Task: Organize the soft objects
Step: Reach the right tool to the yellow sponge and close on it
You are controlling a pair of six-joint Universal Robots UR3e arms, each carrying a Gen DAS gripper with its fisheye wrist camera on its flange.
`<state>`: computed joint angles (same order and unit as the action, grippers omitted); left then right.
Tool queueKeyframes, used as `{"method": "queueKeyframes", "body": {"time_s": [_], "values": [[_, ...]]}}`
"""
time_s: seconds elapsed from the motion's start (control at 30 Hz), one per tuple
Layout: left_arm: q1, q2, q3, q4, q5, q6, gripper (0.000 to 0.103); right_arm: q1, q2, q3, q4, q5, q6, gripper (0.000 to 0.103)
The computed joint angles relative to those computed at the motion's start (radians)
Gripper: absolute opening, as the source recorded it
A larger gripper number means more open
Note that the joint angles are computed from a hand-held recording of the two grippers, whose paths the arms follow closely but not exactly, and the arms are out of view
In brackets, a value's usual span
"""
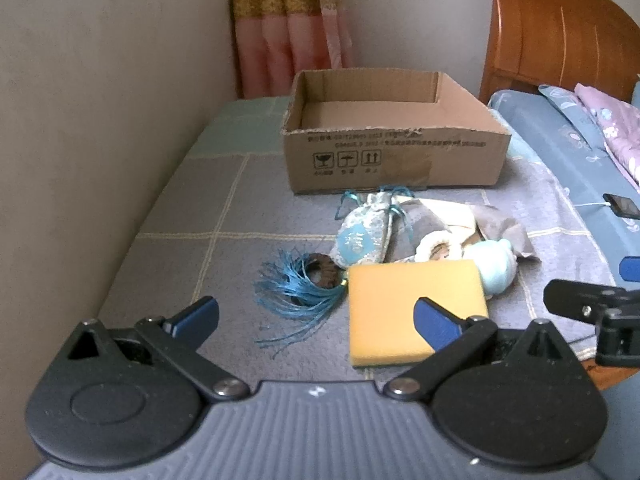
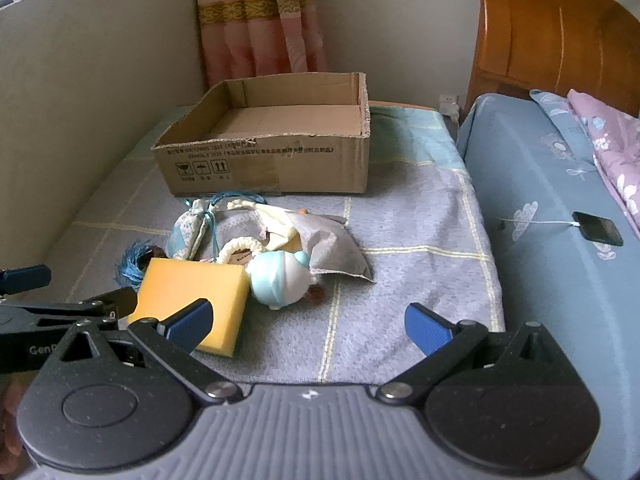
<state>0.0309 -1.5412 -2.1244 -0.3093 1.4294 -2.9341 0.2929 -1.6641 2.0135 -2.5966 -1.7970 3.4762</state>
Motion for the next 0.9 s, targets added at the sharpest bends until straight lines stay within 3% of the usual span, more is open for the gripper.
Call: {"method": "queueKeyframes", "body": {"time_s": [0.33,0.57,0.9], "values": [[0.023,-0.085,0.016,0.077,-0.015,0.009,0.102,-0.080,0.033,0.064,-0.119,0.118,-0.145,0.103],[0.037,-0.136,0.068,0.064,-0.033,0.007,0.102,-0.124,0.062,0.105,-0.206,0.222,-0.246,0.103],[0.085,-0.161,0.087,0.071,-0.036,0.004,0.102,-0.138,0.144,0.020,-0.176,0.421,-0.428,0.103]]}}
